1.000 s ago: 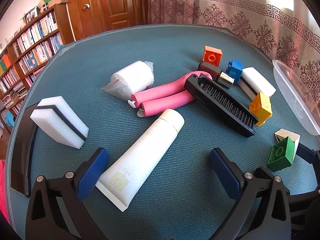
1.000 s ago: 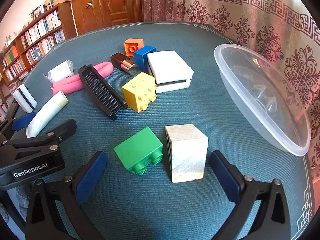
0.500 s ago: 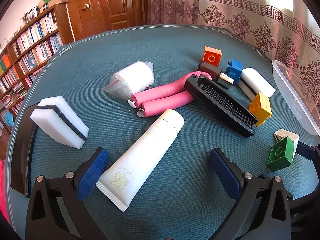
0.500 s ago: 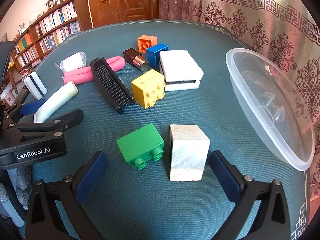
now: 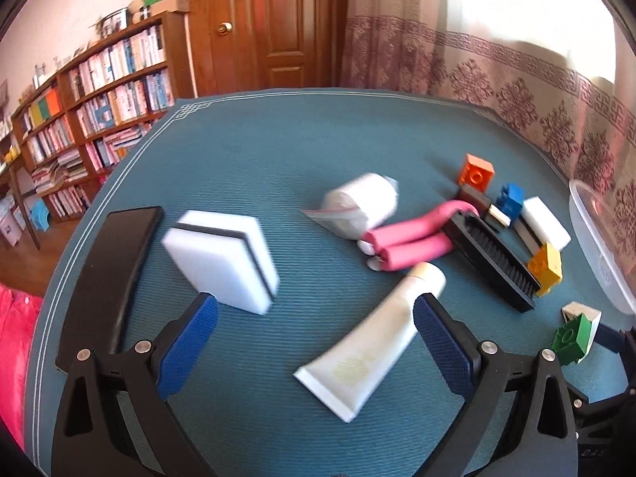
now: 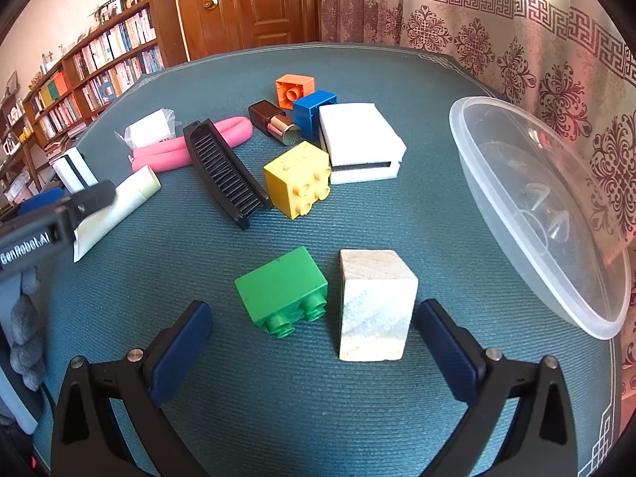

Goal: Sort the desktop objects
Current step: 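Move the left gripper toward the white-and-black sponge, then close the left gripper on the sponge while the right gripper approaches the green brick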

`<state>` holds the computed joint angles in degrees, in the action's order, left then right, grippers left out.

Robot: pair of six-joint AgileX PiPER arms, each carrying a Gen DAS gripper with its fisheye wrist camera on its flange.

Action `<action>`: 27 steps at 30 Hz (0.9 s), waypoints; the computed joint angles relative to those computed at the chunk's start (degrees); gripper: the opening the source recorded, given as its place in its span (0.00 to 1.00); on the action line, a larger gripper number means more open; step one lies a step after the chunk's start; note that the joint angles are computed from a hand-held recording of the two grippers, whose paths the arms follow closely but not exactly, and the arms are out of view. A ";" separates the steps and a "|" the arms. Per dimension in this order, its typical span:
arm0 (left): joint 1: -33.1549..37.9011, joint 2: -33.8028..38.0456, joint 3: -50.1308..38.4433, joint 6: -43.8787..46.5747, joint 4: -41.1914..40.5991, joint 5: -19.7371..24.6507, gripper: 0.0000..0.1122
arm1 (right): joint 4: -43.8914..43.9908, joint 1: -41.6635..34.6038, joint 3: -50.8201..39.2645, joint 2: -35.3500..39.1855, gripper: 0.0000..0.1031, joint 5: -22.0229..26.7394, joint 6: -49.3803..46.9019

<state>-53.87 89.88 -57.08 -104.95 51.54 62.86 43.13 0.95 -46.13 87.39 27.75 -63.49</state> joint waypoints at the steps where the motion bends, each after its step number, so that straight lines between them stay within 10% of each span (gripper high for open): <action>1: 0.14 -1.27 1.34 -0.90 0.31 -0.14 0.89 | -0.05 0.06 0.06 -0.02 1.00 -0.12 0.03; 22: 9.88 -6.58 8.69 -0.68 0.03 -6.84 0.89 | 2.60 -1.74 -0.01 -0.36 1.00 1.64 -3.02; 27: 11.20 -6.04 9.11 1.49 -0.82 -10.02 0.69 | 6.41 -3.93 -0.04 -0.35 0.97 4.23 -7.55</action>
